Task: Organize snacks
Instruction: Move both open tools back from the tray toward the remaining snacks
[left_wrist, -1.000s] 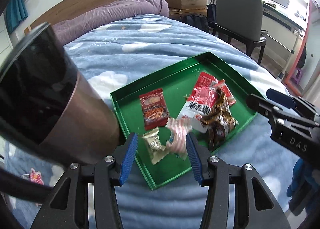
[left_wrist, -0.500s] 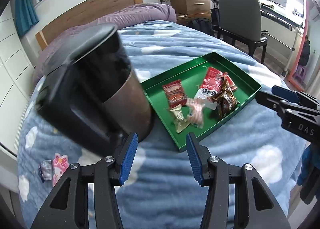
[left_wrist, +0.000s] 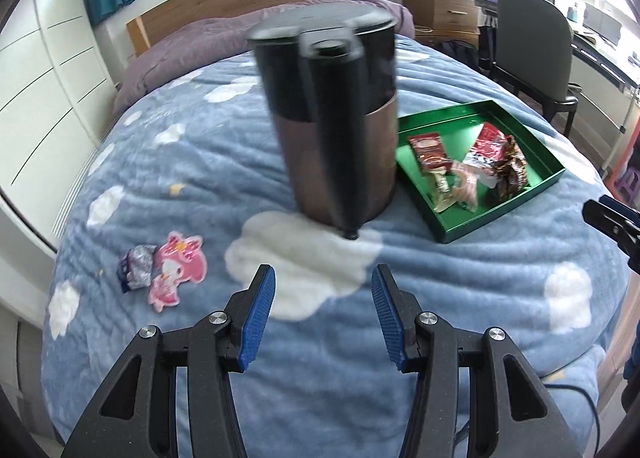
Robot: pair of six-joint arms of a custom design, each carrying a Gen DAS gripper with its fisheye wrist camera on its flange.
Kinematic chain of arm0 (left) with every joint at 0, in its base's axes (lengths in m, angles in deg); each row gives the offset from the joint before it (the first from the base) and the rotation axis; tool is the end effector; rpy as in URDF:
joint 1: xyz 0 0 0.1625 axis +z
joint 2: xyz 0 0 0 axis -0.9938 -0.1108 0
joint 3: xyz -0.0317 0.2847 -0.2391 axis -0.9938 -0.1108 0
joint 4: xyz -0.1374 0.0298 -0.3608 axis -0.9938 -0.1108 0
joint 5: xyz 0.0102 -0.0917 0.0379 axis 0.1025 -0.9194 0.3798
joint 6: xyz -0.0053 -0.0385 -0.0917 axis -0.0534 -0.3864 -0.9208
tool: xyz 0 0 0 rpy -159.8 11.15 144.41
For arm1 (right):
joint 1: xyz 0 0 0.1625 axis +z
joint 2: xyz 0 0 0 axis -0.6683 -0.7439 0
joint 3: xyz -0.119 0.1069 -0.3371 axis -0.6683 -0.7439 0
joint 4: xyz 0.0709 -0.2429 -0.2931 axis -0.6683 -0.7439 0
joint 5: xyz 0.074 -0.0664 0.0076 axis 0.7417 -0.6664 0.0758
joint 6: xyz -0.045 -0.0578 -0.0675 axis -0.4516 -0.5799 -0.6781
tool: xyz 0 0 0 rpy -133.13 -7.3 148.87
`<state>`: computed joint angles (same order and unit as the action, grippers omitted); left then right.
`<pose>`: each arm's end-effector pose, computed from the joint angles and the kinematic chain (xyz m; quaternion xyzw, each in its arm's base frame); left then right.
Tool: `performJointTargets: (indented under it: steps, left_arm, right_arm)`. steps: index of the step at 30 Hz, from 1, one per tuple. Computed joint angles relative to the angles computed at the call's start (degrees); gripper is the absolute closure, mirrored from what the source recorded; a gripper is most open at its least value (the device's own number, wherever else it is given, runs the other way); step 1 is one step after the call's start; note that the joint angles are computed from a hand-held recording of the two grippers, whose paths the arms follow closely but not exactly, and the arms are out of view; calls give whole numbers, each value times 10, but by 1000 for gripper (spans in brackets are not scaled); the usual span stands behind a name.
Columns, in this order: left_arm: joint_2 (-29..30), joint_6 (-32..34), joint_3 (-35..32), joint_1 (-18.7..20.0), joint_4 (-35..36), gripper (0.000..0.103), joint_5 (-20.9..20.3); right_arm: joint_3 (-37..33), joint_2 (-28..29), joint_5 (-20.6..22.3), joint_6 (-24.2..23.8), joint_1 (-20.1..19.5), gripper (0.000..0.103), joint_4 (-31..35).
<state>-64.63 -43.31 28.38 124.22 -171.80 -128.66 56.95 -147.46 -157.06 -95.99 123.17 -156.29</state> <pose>-0.3943 -0.6072 -0.0046 0.3635 0.8452 -0.2057 0.3333 0.0199 -0.4768 0.3667 -0.0126 -0.8430 0.4415 0.3069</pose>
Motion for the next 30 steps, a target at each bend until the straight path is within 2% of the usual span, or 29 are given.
performJointTargets:
  steps: [15,30]
  left_arm:
    - [-106,-51,112,35,-21,59,44]
    - [-190,-68,182,76,-50,59,64]
  right_arm:
    - [31,21,-25,4,57,0,-28]
    - [12,91,-65,-2,130,0,-34]
